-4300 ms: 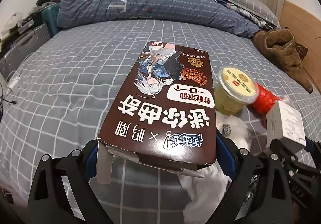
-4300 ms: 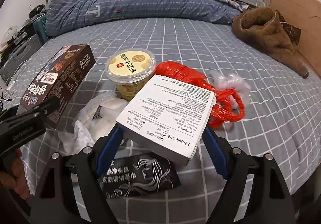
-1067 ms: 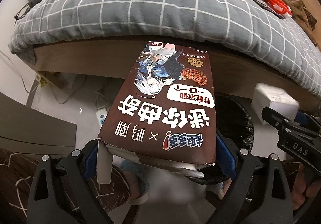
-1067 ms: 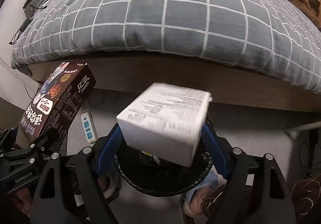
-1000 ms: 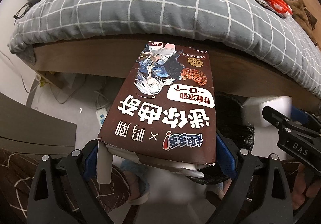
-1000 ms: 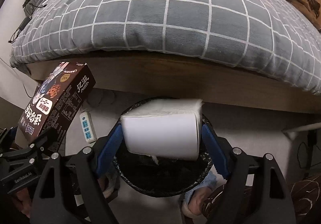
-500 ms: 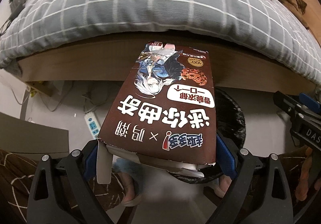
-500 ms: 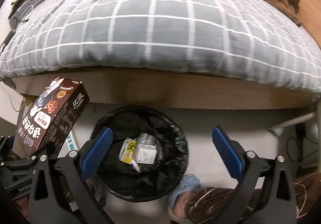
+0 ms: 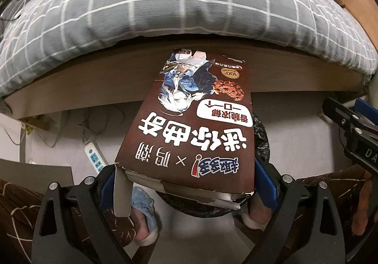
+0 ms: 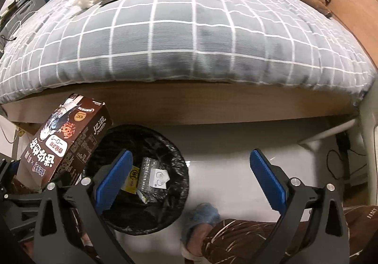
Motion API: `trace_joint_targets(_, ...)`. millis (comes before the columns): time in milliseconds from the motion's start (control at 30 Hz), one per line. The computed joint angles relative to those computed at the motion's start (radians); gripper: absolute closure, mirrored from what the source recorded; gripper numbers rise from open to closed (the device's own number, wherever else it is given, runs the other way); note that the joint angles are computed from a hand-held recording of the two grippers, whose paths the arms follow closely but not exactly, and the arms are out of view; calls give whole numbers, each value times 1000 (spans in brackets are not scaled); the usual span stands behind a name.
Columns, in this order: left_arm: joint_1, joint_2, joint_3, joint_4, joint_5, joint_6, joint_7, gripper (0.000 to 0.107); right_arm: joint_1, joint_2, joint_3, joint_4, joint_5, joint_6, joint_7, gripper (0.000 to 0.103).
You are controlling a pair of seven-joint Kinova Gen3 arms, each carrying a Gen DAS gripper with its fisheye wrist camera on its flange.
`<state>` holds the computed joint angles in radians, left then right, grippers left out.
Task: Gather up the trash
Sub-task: 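Open the right tool to drop the white box while the left tool drops the cookie box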
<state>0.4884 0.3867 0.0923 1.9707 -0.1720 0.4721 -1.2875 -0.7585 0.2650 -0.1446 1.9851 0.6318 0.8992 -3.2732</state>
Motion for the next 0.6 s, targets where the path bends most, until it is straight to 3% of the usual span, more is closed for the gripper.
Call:
trace_joint_targets(167, 17, 17, 5, -16, -6, 1, 3, 15, 10, -12, 3, 24, 0, -17, -16, 8)
trace_joint_targets(300, 81, 14, -41, -15, -64, -20, 57, 12, 12, -16, 3, 28, 8, -25, -32, 8)
trace_joint_targets(600, 38, -4, -37, -21, -69, -44, 44, 10, 6, -1, 4, 11, 30, -24, -41, 8)
